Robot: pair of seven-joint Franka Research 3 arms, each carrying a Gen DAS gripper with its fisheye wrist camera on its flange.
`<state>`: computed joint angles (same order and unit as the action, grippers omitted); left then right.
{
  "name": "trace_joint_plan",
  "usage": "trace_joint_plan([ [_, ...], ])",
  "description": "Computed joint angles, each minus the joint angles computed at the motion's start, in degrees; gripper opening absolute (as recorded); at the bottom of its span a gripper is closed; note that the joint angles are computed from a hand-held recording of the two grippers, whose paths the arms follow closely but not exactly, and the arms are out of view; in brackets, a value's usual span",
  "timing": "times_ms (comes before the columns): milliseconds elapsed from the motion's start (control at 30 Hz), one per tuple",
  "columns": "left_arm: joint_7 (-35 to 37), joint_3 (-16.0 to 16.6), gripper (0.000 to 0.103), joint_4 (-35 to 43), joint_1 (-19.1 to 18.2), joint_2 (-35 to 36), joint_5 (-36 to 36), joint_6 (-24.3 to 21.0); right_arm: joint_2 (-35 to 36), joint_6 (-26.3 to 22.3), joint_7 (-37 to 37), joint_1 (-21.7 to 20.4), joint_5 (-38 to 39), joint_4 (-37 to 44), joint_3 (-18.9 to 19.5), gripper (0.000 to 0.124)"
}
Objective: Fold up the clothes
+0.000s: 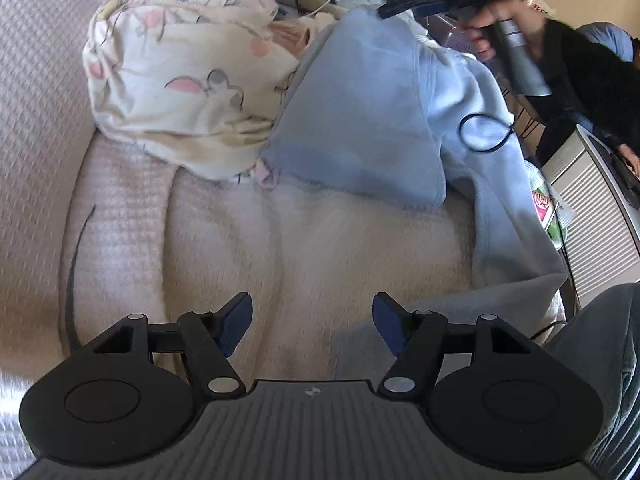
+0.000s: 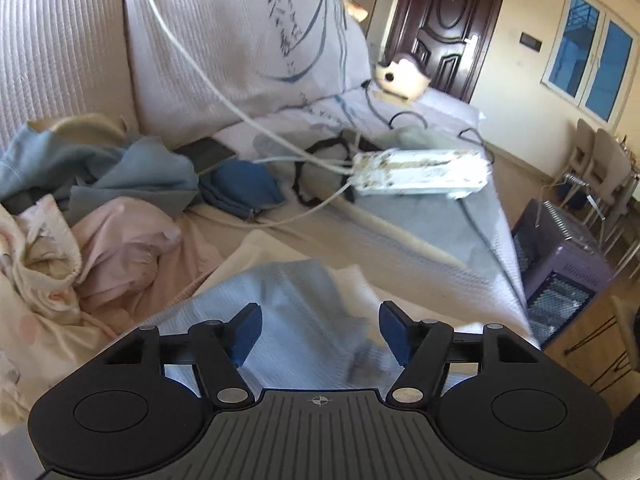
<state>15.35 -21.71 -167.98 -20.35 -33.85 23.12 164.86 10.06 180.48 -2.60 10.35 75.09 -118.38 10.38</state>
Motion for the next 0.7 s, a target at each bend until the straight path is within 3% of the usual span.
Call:
trace_joint_plan([
  [67,0.2,0.1,0.064,0.0,-1.4,0.0,-0.6,-0.6,-3.0,-1.5,-5.5,-1.1,4.4,-1.9,0.0,0.070],
  [167,0.6,-0.5,0.064,0.4,-3.0,0.3,-0.7,-0.8,-9.7,-7.6,-3.2,-0.7,-2.2,-8.4,-3.9,0.070],
  [400,-1.2,-5.1,0.064,1.3,-2.7,1.8,2.9,1.6,-29.7,-27.8,-2.4,-2.1,-18.8,-23.7,-14.7,0.070],
  [500,-1.4,-6.4,0.064,2.0,-1.2,3.9,5.5,3.7,-37.4,-39.1,0.8,-4.6,-25.3,-26.5,-19.6,0.070],
  [533,-1.4,-6.5,0.064,2.7,-1.1,5.0,5.7,2.7,-39.5,-42.8,1.9,-5.6,-27.5,-27.1,-20.9,0.070],
  [633,-2.6,-7.3,0.064,5.1,-0.8,7.5,6.5,-1.5,-43.3,-48.3,4.2,-7.4,-30.7,-29.1,-22.4,0.070],
  [700,-5.0,-7.6,0.064,5.3,-0.7,7.2,7.7,-2.0,-45.3,-51.9,5.8,-8.5,-32.6,-30.1,-23.1,0.070],
])
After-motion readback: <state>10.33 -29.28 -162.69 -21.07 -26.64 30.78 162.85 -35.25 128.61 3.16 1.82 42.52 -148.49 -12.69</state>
